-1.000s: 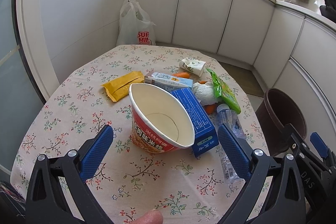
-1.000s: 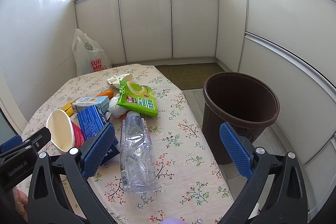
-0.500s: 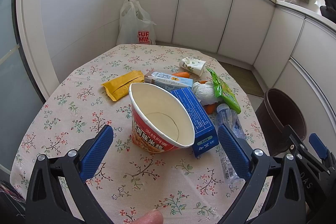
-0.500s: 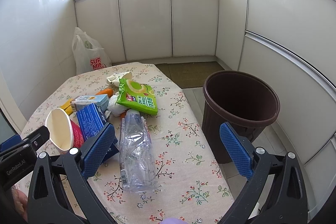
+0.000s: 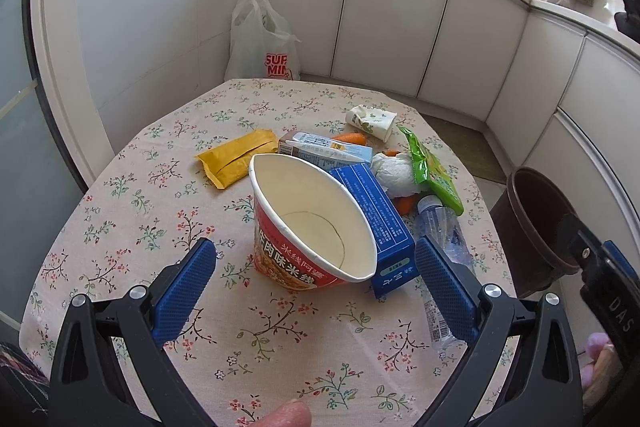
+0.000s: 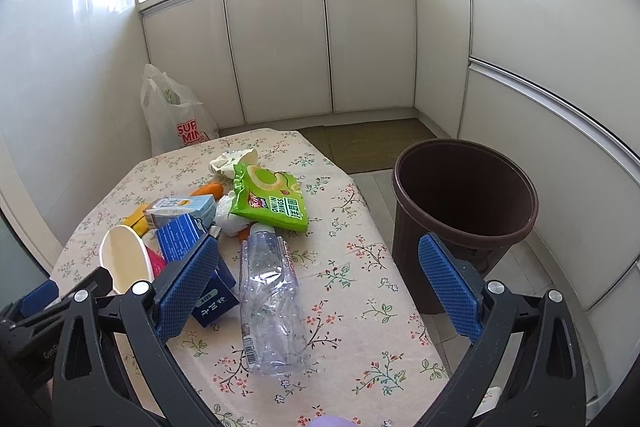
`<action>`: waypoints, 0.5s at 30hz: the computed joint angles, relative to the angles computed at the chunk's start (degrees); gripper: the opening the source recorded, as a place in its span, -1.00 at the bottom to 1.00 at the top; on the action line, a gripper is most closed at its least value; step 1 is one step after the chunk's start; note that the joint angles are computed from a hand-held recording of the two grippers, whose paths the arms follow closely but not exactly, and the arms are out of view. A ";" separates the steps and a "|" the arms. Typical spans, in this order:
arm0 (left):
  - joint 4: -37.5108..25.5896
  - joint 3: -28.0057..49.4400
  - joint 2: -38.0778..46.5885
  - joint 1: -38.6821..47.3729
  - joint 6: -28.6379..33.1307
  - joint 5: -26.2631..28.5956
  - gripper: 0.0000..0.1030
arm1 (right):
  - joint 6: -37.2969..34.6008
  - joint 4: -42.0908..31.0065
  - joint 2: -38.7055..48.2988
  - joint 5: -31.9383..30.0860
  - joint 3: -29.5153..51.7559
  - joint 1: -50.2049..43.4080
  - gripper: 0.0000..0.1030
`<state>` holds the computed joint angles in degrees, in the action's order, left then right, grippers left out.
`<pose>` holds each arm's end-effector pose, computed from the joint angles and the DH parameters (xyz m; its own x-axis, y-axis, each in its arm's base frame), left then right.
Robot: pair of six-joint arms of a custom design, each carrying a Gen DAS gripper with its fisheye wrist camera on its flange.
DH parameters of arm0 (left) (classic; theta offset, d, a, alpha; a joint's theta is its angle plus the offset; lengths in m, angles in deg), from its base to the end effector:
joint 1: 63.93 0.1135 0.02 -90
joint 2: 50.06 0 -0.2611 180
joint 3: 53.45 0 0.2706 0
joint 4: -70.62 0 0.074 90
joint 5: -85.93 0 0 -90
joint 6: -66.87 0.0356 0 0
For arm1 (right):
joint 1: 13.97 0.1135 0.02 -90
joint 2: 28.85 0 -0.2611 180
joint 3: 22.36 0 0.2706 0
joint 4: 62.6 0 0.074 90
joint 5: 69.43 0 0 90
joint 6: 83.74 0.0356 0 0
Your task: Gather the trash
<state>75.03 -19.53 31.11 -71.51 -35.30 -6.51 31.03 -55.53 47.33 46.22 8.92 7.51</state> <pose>0.2420 -0.0307 0.0983 -0.6801 -0.1220 -0.7229 -0.0435 0.9910 -0.1263 0.2226 0.0710 0.1110 -0.5232 0.2000 -0.8284 0.2283 0.9694 0.0899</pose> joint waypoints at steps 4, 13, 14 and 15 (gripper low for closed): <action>-2.94 2.60 0.33 1.13 0.05 0.78 0.88 | -1.83 -5.36 -3.12 -2.46 3.57 -2.30 0.87; -17.72 20.62 6.53 2.91 1.24 3.52 0.88 | -11.72 -8.33 1.13 -3.13 14.00 -5.95 0.87; -19.64 23.47 8.11 2.98 1.13 4.11 0.88 | -11.42 -8.58 3.13 -4.02 15.37 -6.91 0.87; -21.90 27.17 10.30 2.88 0.74 4.59 0.88 | -10.92 -8.84 4.68 -5.13 16.43 -8.04 0.87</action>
